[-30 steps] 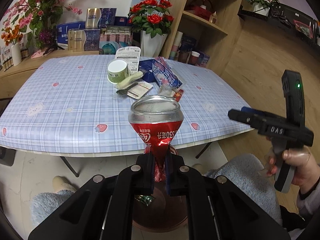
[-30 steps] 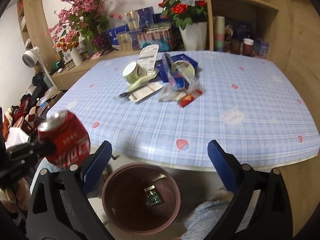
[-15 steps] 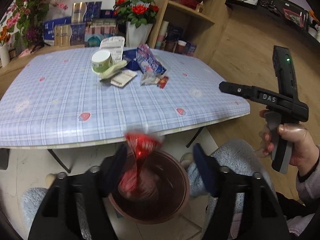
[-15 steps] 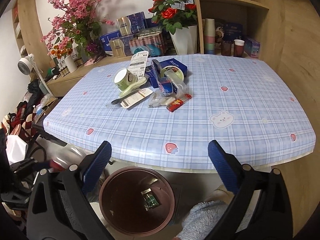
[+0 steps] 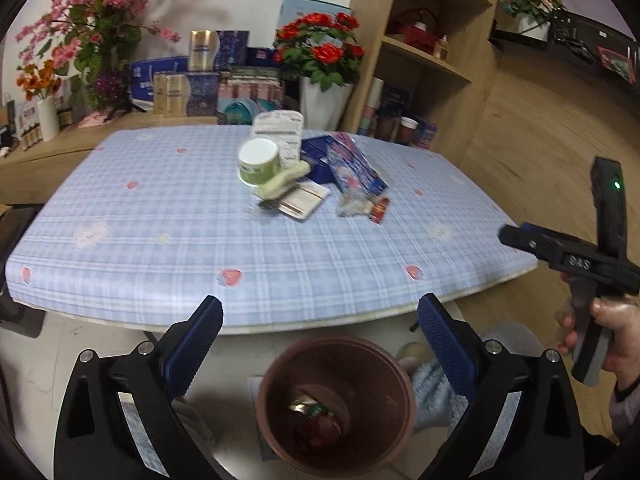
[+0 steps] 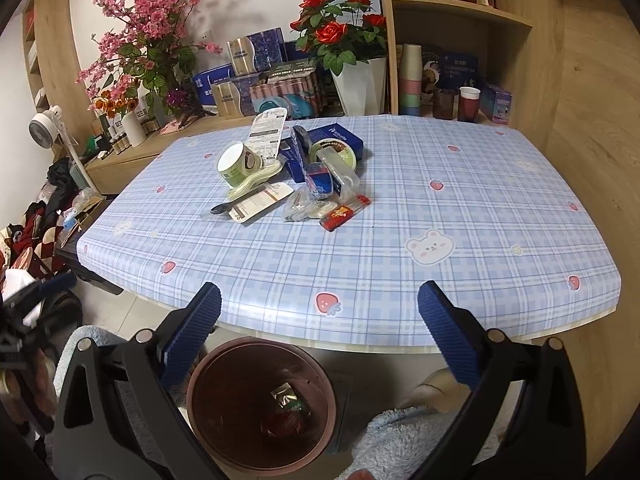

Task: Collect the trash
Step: 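Open the left tool over the brown bin to drop the red can, then reach the right tool to the pile and grasp the blue-pink snack wrapper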

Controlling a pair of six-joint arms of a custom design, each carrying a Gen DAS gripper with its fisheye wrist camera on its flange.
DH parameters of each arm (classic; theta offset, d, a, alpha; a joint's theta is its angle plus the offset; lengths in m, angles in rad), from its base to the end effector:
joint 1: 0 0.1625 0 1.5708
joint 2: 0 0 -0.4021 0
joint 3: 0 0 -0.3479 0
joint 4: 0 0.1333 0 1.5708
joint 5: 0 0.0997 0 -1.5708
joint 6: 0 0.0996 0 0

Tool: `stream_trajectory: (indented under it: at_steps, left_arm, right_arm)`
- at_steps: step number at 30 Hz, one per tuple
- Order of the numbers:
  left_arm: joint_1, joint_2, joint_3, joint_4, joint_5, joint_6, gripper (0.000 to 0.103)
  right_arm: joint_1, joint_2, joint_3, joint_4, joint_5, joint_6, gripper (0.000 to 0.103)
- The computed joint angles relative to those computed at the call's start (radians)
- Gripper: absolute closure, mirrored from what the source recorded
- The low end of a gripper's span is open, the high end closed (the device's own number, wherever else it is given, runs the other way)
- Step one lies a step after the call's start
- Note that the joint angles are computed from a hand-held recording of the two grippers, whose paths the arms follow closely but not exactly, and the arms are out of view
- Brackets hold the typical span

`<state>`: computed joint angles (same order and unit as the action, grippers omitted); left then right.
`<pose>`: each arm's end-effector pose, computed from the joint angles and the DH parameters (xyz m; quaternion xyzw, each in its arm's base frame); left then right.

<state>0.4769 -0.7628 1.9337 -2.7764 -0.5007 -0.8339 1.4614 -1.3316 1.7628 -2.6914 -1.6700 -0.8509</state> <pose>-0.3673 -0.4382 0.0756 0.1027 0.8540 -0.4273 0.2785 0.0625 -0.5615 0.3947 0.3250 -0.8822 0.2778 0.1973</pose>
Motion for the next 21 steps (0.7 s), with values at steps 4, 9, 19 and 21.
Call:
stream_trajectory:
  at_steps: [4,9,19,21]
  left_arm:
    - [0.005,-0.026,-0.009,0.061,0.082,-0.028,0.007]
    - [0.018,-0.05,-0.018,0.059,0.145,-0.024,0.007]
    - [0.054,-0.039,-0.042,-0.033,0.189,0.077,0.007]
    - [0.063,-0.031,-0.051,-0.06,0.19,0.118,0.007]
  right_arm:
    - [-0.007,0.003,-0.012,0.002,0.013,0.01,0.006]
    - [-0.015,0.014,-0.042,0.029,0.032,0.018,0.006]
    - [-0.01,0.054,-0.085,0.033,0.029,0.002,0.006]
    - [-0.007,0.067,-0.097,0.033,0.024,-0.01,0.006]
